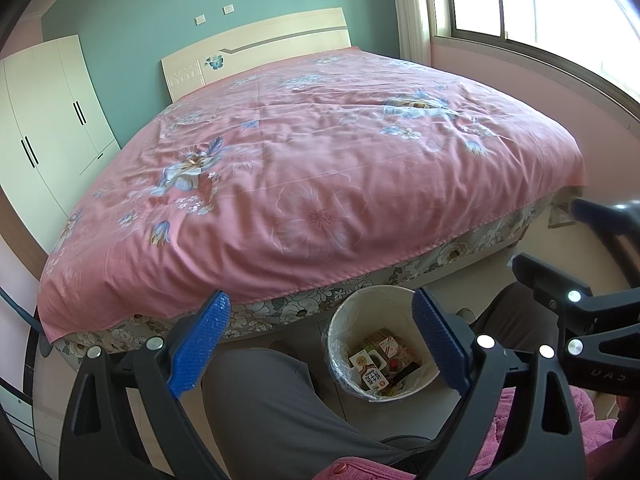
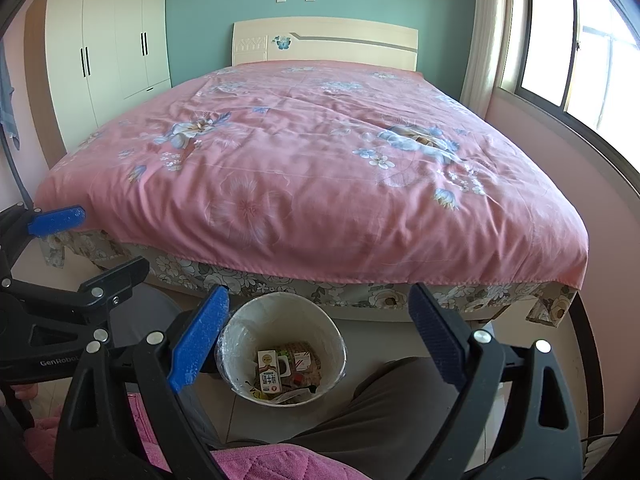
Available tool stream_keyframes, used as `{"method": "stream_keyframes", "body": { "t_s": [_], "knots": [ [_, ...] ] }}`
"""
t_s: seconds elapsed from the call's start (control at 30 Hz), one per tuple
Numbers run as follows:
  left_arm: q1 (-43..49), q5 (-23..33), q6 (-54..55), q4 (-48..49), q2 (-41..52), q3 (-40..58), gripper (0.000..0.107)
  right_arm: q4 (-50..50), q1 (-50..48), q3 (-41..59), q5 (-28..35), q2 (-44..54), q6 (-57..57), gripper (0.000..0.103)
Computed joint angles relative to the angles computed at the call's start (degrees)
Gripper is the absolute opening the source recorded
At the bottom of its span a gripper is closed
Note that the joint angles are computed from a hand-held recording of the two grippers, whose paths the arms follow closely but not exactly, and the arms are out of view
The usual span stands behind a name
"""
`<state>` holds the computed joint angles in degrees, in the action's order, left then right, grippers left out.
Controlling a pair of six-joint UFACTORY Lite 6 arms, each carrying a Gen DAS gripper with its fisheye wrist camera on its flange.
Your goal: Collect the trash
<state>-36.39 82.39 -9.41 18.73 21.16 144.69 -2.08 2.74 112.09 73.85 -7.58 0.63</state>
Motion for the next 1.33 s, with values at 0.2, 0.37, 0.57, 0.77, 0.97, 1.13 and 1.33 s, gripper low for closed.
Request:
{"method": "stream_keyframes", "body": {
  "t_s": [0.2,0.37,0.57,0.77,0.97,1.13,1.33],
  "knots": [
    [0.24,0.21,0.35,-0.20,0.39,0.85,0.094,-0.83,1.09,-0.57,-0.29,-0.33,1.17,0.090],
    [0.29,0.50,0.35,-0.25,0.69,1.44,0.094,-0.46,0.82,0.45,0.33,0.45,1.18,0.090],
    [0.35,0.57,0.51,-0.33,0.82,1.71,0.094,-0.50,0.91,0.90,0.43,0.69,1.19,0.090],
    [0.81,1.45,0.88,-1.02,1.74,3.36,0.094,-0.74,1.12,0.96,0.49,0.74,1.41,0.090],
    [0.92,1.57,0.85,-1.62,1.73,3.20,0.094,-0.43,1.21,1.02,0.74,0.91,1.45,0.090],
    [0.44,1.83,0.41,-0.63,2.20,3.89,0.094,-0.25,0.99,1.01,0.68,0.91,1.26,0.090],
    [-0.18,2.80,-0.39,0.12,3.43,5.74,0.094,-0.05,0.77,1.05,0.74,0.95,1.01,0.090]
  ]
}}
